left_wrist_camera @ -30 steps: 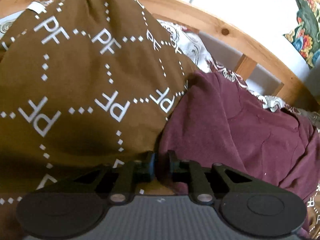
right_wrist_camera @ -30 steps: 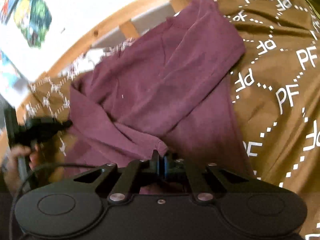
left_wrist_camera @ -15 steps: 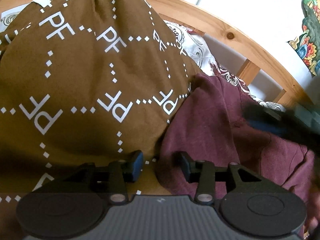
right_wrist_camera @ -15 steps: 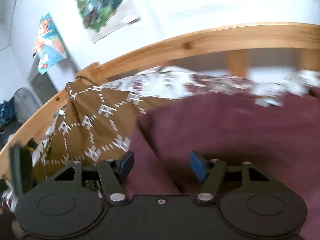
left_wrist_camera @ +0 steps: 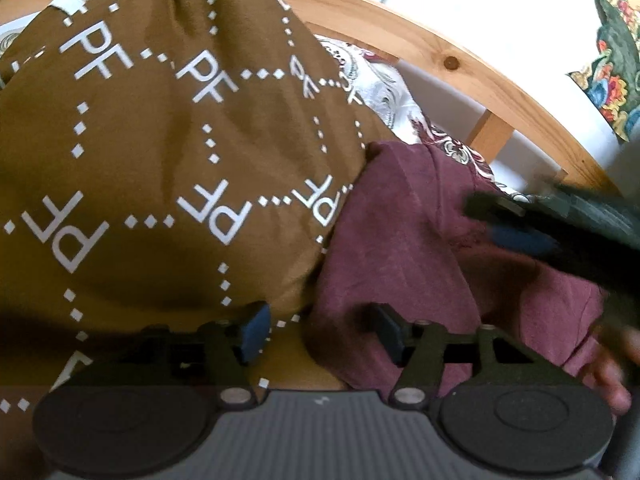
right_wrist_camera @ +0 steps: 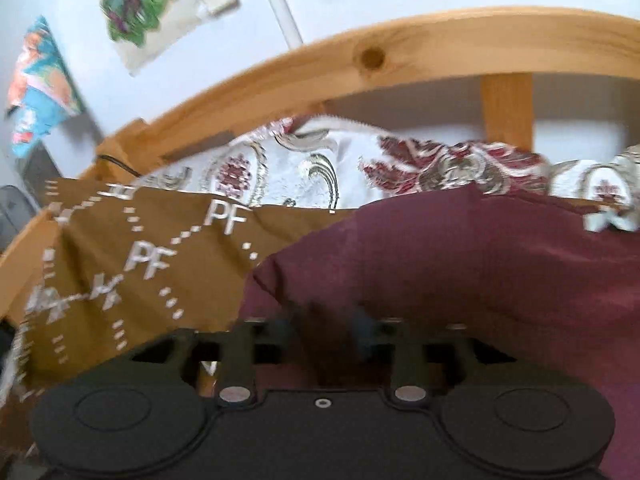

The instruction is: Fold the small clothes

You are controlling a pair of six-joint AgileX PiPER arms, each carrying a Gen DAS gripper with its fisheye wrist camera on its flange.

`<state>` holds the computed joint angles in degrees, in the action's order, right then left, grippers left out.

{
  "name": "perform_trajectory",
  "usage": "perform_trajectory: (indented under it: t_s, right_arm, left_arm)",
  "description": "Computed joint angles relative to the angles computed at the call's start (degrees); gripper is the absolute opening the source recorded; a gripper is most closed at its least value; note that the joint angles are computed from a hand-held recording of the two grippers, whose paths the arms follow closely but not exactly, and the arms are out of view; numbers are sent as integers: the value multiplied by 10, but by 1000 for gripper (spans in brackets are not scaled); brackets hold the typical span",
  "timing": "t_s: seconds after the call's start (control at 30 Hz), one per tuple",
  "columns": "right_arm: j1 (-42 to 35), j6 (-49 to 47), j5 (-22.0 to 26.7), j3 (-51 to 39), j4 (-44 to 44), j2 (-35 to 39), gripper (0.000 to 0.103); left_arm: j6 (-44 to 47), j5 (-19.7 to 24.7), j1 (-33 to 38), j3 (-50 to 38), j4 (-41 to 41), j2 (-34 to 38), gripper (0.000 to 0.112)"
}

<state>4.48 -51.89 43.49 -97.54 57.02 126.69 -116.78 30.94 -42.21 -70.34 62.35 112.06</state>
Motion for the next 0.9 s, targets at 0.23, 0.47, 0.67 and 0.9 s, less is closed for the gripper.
perform_trajectory:
  t_s: [0.23, 0.47, 0.67, 0.9]
  right_arm:
    - [-132, -135, 17, 263, -31, -227, 83]
    - [-294, -177, 0, 491, -120, -397, 83]
    - [-463, -318, 76, 571, -110, -441, 84]
    - [-578, -473, 148, 646, 80, -429, 83]
  left_arm:
    - [36, 62, -47, -21, -16, -2, 90]
    - [110, 114, -137, -17, -33, -25, 98]
    - [153, 105, -200, -12, -64, -38, 99]
    - [-13, 64, -217, 23, 87, -52, 92]
